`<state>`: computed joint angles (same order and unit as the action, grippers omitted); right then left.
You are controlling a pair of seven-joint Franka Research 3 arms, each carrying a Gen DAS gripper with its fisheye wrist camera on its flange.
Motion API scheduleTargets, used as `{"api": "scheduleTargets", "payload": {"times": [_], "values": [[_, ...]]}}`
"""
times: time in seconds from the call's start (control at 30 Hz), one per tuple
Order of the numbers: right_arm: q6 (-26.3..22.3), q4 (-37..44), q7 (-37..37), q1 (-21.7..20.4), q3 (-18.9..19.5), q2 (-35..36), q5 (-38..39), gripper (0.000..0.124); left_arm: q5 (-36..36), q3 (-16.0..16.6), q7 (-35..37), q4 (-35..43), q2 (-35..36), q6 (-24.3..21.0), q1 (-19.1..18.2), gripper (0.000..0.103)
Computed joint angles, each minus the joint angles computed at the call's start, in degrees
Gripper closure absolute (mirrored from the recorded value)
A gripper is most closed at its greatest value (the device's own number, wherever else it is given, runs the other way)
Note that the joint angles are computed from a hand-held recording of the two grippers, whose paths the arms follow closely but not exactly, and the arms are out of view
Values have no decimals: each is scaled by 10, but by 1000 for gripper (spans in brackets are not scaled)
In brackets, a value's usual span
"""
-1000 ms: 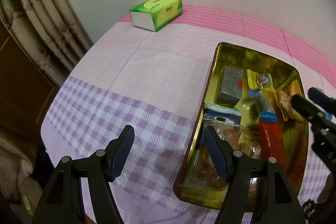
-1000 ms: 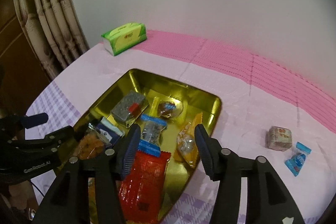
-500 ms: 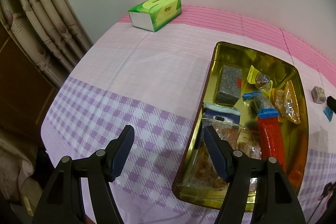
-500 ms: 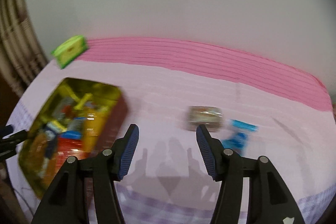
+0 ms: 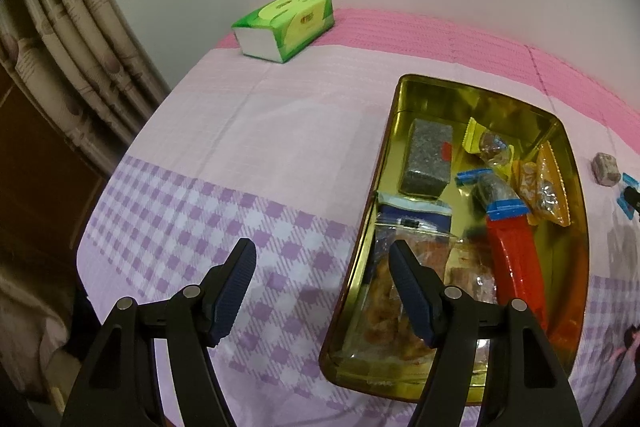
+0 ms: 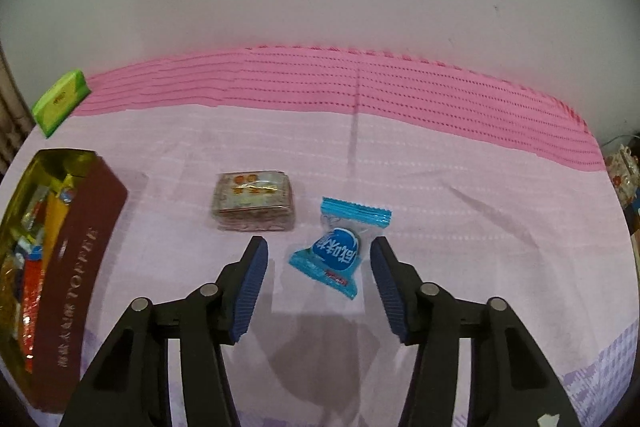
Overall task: Organize snacks
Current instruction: 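Grasp the blue-wrapped round candy with the right gripper, then grasp the clear-wrapped square cake with the left gripper while the right gripper holds the candy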
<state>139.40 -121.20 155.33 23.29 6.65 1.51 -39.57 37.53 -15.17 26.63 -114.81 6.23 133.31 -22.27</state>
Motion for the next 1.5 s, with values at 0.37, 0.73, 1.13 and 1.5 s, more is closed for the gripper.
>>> {"api": "scheduleTargets", "payload": {"times": [0.37,0.73,1.13,1.5], "values": [[25,2,29,-7,-19,21,-14,83,17,1,-5,-2,3,6,-2,34],[56,-21,39,-8,-22,15,-57,96,33,-1,-10,9,10,9,-10,34],[68,-78,52,-45,-16,-38,-71,97,18,-9,52,105,69,3,-47,34],[57,-164,51,-104,7,-123,-64,97,2,3,141,272,187,-5,-114,34]]}}
